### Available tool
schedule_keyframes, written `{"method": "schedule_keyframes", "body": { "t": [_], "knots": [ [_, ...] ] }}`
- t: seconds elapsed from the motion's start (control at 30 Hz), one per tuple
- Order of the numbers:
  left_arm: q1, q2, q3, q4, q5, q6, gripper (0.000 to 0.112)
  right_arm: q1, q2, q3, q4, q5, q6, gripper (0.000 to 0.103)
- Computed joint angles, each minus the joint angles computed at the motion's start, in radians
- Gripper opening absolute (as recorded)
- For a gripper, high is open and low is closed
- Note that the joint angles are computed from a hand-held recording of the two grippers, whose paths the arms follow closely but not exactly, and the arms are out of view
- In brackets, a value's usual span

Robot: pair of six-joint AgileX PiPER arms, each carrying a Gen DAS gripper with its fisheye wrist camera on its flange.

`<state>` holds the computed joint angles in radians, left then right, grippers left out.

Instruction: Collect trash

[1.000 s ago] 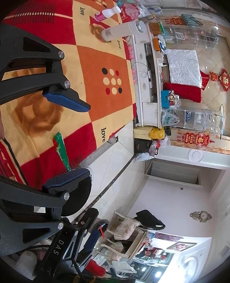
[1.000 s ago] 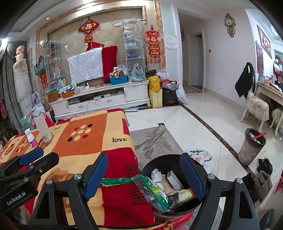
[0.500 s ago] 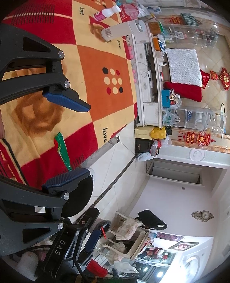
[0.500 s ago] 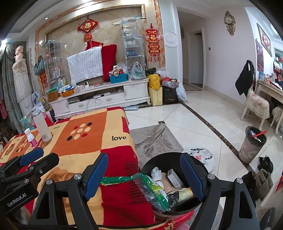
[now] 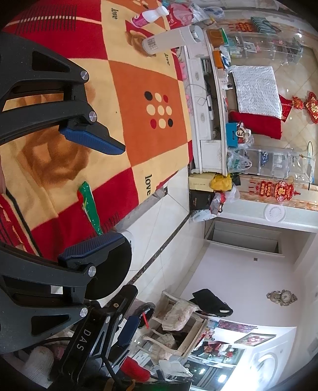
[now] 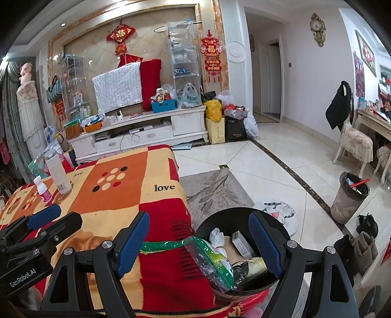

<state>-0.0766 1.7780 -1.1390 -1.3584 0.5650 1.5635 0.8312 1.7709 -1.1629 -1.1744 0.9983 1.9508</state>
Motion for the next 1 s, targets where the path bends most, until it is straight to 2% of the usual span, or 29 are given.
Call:
{"method": "schedule_keyframes", "body": {
  "t": [1.0],
  "knots": [
    [-0.001,0.034,-0.03,0.047,0.021,-0.053,0.065,-0.014,-0.006,0.025,0.022,-0.036,0.004,0.081]
  ]
}}
